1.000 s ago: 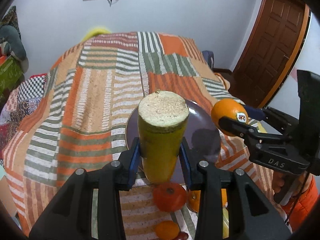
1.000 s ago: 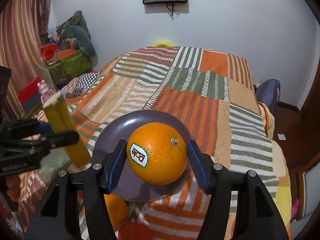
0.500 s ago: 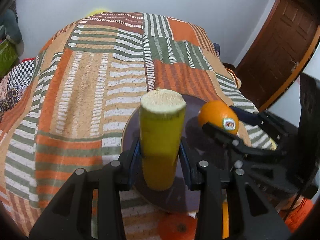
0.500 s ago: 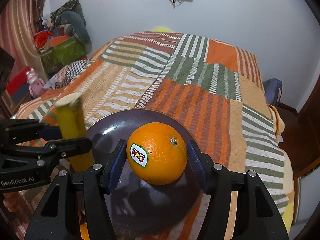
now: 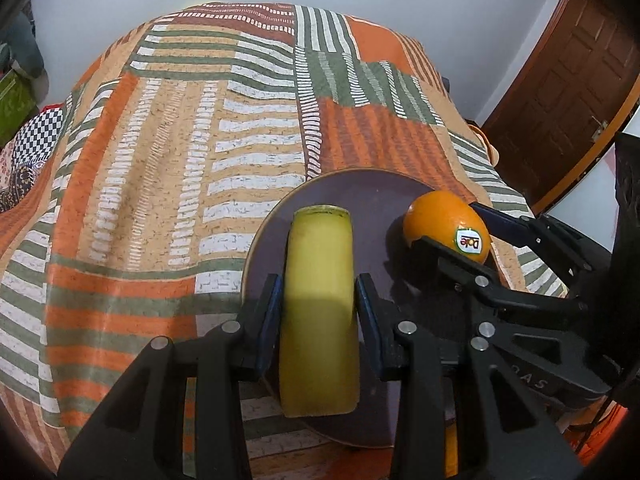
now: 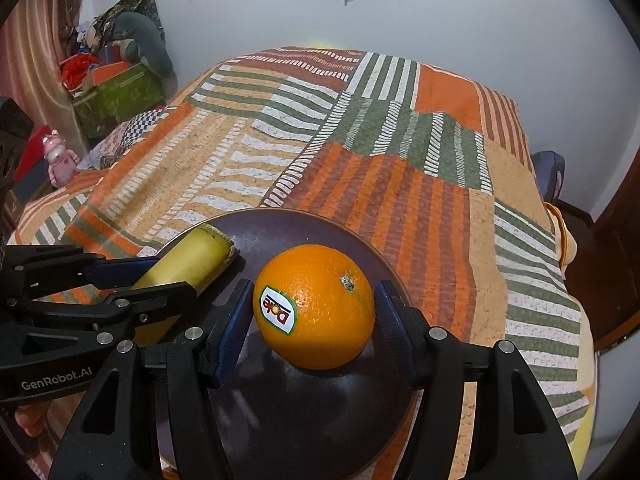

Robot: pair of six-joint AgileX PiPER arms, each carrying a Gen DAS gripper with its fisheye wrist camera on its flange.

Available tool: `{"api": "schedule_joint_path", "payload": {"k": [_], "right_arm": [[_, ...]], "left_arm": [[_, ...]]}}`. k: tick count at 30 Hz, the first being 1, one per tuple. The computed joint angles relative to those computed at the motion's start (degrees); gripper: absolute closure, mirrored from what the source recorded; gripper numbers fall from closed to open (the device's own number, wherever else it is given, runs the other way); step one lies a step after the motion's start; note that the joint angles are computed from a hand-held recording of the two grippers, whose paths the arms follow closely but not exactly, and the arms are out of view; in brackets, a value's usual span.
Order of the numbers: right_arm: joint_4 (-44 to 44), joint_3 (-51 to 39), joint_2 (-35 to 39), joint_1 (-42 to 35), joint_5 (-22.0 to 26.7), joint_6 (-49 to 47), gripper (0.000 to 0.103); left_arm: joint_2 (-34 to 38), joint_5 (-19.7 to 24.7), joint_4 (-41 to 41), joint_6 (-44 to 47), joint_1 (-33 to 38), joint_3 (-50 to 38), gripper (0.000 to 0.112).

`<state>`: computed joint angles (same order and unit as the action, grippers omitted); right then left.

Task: Organize fruits
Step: 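Carry the corn cob and orange onto the purple plate and open both tools, then grasp the large orange with the right tool while the left tool grasps a red tomato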

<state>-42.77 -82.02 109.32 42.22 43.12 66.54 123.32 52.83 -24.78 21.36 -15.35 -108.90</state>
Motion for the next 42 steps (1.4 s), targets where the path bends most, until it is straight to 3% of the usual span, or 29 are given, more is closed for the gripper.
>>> {"api": "schedule_joint_path", "payload": {"k": [3,6,9,15,21,29,36,42], "right_arm": [[2.23,-0.03,-0.46,-0.75,-0.88,-2.02,0.043],[3.67,0.24,-1.36,-0.96,-0.74,-2.56,0.038],[0.85,2.63,-3.80,0.34,-0.82,1.56,0.031],[-3.70,4.22,-7.85,5.31,3.97,5.40,0.030],[-7.16,5.44,-11.00,11.60,8.64,8.98,0.022],[-7.72,7.08,-11.72,17.89,11.77,12.82,0.021],[-4.32,9.35,-9.46,20.20,9.89,14.54,0.021],[-1.16,10.42,-6.78,18.93,7.54,12.23,0.020]], "left_arm": [[-1.81,-2.25,1.81,-0.34,-0.72,1.94,0.073],[-4.24,-4.58,3.66,-0.81,-1.03,4.60,0.061],[-6.85,-5.20,2.98,-0.06,-0.35,7.40,0.060],[-15.89,-9.16,3.73,2.00,-0.15,16.75,0.060],[-24.08,-9.62,2.71,4.42,0.89,23.77,0.058],[-33.02,-9.32,1.24,8.36,3.62,33.58,0.056],[-38.02,-10.30,0.40,11.46,4.67,41.88,0.056],[-38.16,-11.26,0.58,13.28,4.87,45.90,0.056]]}}
